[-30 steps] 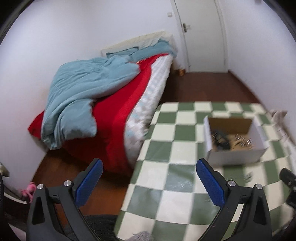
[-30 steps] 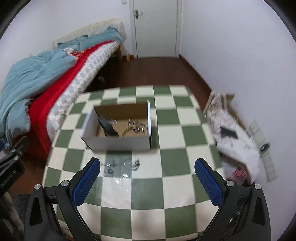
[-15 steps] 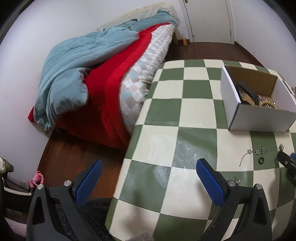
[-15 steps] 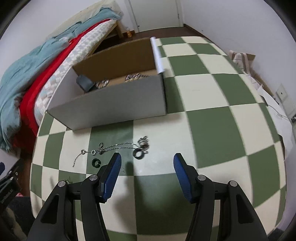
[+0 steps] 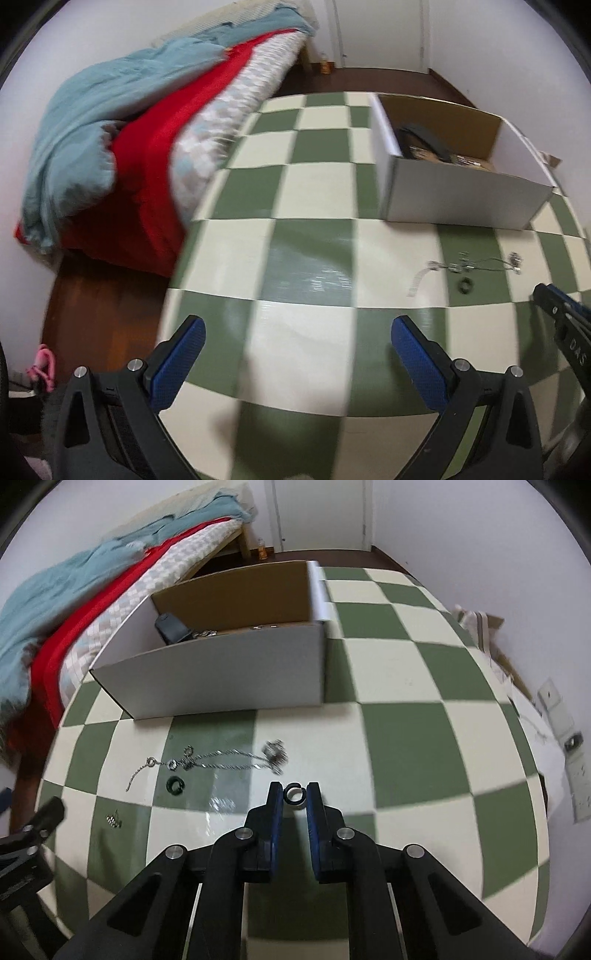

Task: Organize jewelry
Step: 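Grasp the black ring with the right tool while the left tool grasps a small silver stud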

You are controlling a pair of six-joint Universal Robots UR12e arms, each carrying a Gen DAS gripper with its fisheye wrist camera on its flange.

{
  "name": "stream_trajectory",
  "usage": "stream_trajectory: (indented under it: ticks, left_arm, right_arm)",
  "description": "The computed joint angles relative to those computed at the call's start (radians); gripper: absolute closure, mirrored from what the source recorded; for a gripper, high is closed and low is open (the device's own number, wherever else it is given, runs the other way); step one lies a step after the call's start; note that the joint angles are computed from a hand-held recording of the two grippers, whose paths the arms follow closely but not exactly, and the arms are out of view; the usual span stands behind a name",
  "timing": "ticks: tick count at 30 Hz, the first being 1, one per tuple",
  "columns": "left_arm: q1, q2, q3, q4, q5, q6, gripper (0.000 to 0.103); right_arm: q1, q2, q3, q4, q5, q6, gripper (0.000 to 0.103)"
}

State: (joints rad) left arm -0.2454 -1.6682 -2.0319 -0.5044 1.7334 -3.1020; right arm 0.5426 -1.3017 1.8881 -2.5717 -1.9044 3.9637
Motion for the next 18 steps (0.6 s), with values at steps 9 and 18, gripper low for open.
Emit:
stream_trajectory:
  ticks: [9,18]
  left_arm:
    - [-0.028,-0.034,0.023,-0.067,-0.086,0.032,0.048]
    - [-0.027,-0.03,0.006,-0.022,-0.141,0.039,0.097]
  right_arm:
    - [0.001,-0.044,0.046,-0.017,0.012,0.059,0.09]
    - [0.006,-0.043,0.044,-0.015,0.014,0.057,0.09]
